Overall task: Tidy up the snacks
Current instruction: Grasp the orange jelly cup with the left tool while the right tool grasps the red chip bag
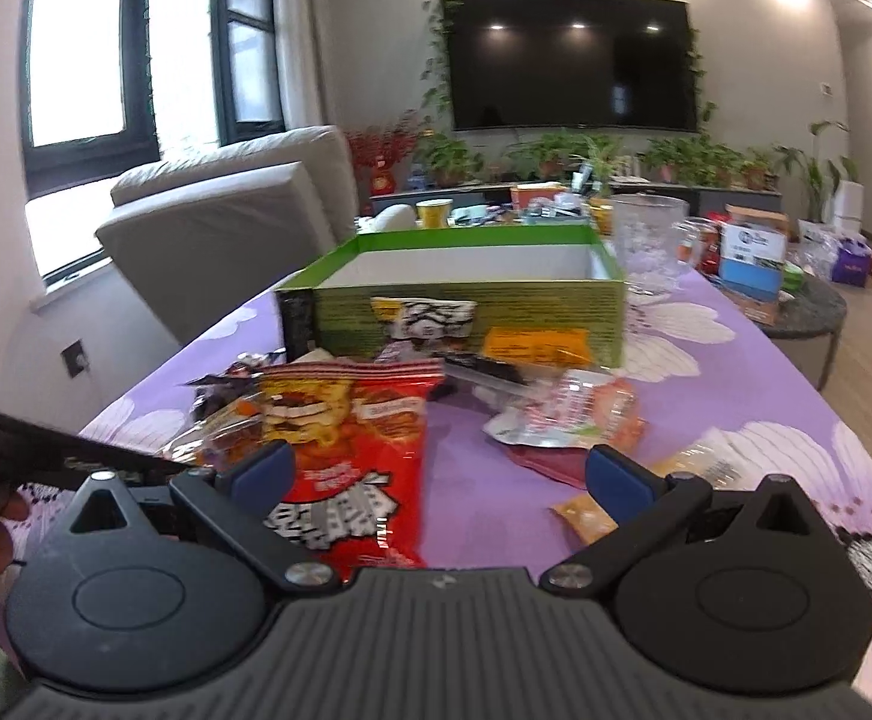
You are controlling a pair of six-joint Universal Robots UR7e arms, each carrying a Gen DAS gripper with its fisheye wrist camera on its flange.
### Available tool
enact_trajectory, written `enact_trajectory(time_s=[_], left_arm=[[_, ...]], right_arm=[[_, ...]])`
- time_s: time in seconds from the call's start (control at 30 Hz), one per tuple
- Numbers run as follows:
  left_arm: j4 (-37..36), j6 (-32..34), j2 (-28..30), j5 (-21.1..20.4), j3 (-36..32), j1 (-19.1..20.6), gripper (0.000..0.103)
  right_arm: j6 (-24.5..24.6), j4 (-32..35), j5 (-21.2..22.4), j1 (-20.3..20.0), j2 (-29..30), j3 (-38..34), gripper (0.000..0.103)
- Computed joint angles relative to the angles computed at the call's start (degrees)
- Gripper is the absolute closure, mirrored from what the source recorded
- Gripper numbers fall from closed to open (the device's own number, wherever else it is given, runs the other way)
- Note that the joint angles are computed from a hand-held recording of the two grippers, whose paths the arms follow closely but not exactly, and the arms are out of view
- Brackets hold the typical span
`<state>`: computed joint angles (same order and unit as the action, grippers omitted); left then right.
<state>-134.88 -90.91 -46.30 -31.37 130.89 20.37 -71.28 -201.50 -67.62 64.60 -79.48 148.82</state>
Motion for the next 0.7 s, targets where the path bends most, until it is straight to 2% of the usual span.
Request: enact_trajectory(time_s=[0.1, 0.27, 0.3, 0.47, 0.7], left_arm=[[-1.0, 1.7, 0.6, 0.9, 0.0, 0.4, 0.063], [-3.2, 5.4, 1.2, 1.5, 0.3, 0.6, 0.063], [-4.2, 6.0, 1.2, 1.7, 0.7, 0.5, 0.068], [-11.9, 8.9, 0.2, 0.6, 4.1, -0.6, 0.068], [-7.7, 4.7, -2.4, 0.4, 5.9, -3.1, 0.068]], right_arm=[[-0.8, 0.1, -0.9, 0.7, 0.6, -0.1, 0.045], [0.5, 1.8, -2.8, 1.9, 1.2, -1.1, 0.045], [0.7, 1.9, -3.2, 2.2, 1.5, -1.2, 0.045], [0.7, 0.8, -5.0, 3.9, 3.6, -1.5, 0.045], [2.8, -2.0, -9.3, 7.4, 7.4, -2.6, 0.044]])
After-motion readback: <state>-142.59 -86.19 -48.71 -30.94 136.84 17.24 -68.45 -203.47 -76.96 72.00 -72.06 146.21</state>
